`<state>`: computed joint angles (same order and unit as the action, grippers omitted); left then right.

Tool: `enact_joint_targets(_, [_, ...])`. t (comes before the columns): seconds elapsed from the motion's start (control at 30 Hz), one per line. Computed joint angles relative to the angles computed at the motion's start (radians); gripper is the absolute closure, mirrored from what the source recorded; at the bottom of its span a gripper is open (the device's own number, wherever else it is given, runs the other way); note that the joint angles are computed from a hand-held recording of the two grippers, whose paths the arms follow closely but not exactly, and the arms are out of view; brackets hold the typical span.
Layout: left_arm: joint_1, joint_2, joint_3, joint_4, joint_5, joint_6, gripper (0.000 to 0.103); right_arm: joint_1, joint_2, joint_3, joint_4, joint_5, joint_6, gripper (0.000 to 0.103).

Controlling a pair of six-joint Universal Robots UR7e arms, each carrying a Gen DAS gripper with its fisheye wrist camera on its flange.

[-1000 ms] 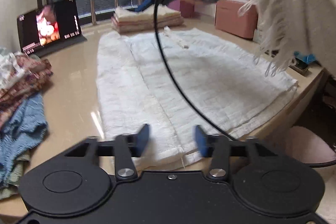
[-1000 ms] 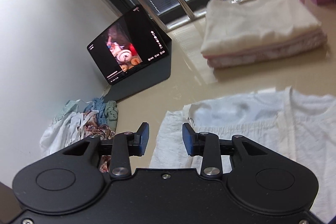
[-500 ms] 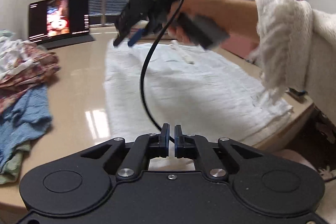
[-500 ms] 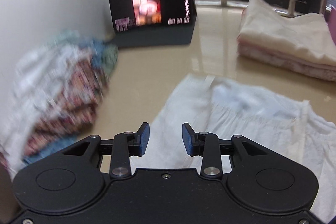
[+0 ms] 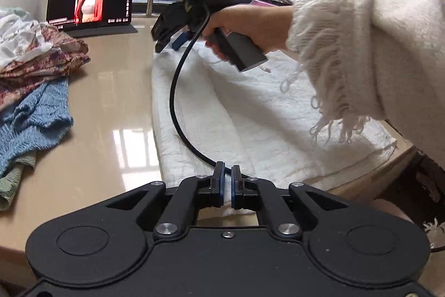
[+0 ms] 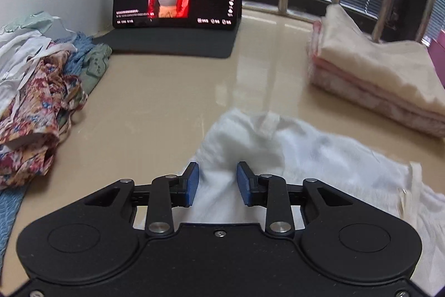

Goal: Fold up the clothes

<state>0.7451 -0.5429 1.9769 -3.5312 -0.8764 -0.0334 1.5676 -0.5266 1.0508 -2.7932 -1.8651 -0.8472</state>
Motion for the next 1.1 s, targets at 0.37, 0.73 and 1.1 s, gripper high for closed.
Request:
enact_joint_targets(0.37, [0.002, -0.03, 0.001, 0.065, -0.038, -0.069, 0.07, -0.007, -0.067, 0.052, 0.043, 0.091, 0.104, 0.053])
enact_joint_targets(0.73, [-0.112, -0.002, 0.03, -0.098, 0.095, -0.056, 0.0, -0.056, -0.406, 0.383, 0.013, 0.346, 0.019, 0.002])
enact_joint_targets(1.1, [-0.16, -0.047, 0.068, 0.001, 0.133, -0.199, 0.0, -0.197, -0.684, 0.661, -0.102, 0.341, -0.061, 0.001])
